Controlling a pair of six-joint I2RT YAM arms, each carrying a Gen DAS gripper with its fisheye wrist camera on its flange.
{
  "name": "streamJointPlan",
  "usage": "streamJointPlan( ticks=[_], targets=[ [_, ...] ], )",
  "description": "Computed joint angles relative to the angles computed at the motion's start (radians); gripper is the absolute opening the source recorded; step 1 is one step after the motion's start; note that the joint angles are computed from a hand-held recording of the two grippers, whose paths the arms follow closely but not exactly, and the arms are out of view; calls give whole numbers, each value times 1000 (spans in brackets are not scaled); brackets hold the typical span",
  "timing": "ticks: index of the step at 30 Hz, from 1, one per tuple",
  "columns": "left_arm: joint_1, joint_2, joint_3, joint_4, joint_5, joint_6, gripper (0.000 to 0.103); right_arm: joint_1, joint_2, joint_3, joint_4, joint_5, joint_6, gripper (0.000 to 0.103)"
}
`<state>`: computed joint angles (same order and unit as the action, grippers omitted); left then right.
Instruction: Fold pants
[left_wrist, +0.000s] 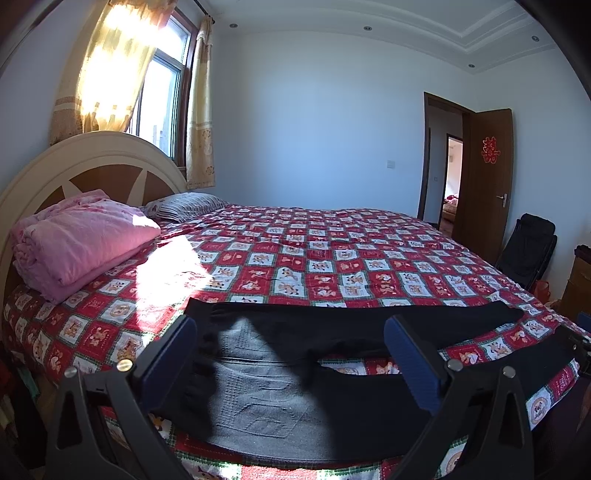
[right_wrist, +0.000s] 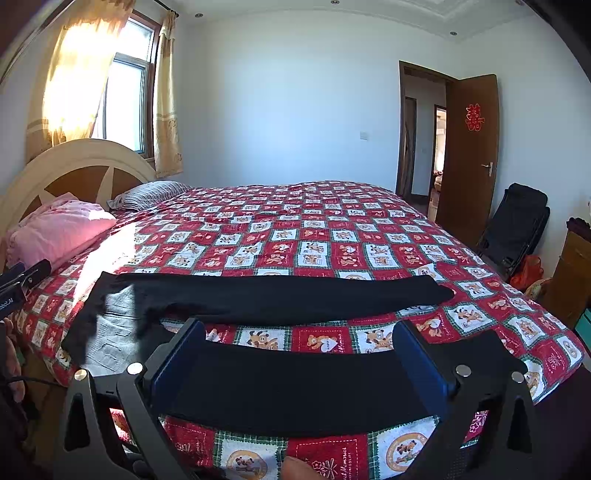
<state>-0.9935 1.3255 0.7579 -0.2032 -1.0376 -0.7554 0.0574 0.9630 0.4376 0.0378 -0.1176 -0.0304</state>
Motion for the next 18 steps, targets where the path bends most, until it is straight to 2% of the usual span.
streamJointPlan(
  ticks=[18],
  targets=[
    [2, 6, 3, -5, 9, -11, 103, 7, 15, -6, 14, 12, -4, 102]
  ],
)
